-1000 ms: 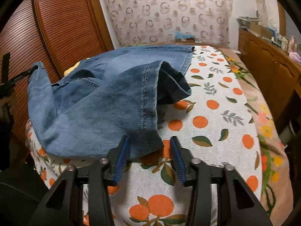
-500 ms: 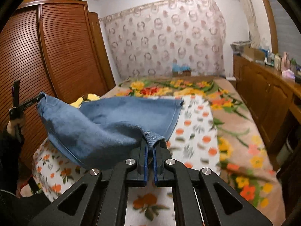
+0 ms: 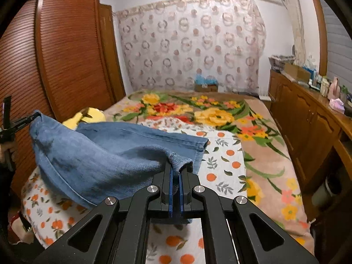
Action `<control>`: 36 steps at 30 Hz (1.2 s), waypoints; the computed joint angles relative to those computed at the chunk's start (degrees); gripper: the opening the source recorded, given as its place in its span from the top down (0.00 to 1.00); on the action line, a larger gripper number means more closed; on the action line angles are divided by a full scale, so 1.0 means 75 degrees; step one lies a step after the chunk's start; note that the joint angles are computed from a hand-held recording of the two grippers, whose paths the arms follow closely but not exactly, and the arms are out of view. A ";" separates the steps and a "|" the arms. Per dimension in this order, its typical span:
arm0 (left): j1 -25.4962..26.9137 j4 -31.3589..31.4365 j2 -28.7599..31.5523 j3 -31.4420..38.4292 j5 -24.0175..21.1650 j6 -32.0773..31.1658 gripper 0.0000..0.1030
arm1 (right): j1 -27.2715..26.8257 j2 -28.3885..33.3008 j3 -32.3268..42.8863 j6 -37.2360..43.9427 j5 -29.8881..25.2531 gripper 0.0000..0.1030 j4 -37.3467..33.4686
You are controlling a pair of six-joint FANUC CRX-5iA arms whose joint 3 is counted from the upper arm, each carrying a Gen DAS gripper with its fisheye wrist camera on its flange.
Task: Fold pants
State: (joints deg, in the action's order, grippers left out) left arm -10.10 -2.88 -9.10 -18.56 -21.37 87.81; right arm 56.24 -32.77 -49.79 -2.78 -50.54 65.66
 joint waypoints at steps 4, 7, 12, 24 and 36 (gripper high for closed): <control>-0.0031 -0.0081 0.0697 0.0575 -0.0337 -0.0048 0.90 | -0.0707 0.0582 0.0387 0.0474 0.0621 0.96 -0.0551; -0.0012 0.0140 0.1186 0.0938 -0.0554 -0.0316 0.90 | -0.1136 0.1043 0.0726 0.0875 0.0959 0.96 -0.0932; -0.0019 0.0430 0.1673 0.1338 -0.0967 -0.0790 0.82 | -0.1438 0.1872 0.1485 0.1719 0.0953 0.96 -0.1812; 0.0650 0.2820 0.0914 0.0158 -0.0627 -0.2987 0.42 | -0.1521 0.2374 0.2308 0.2519 0.0638 0.96 -0.2767; 0.1022 0.2907 0.1455 0.0027 -0.1367 -0.3025 0.42 | -0.1058 0.1528 0.1576 0.1520 0.0508 0.58 -0.2290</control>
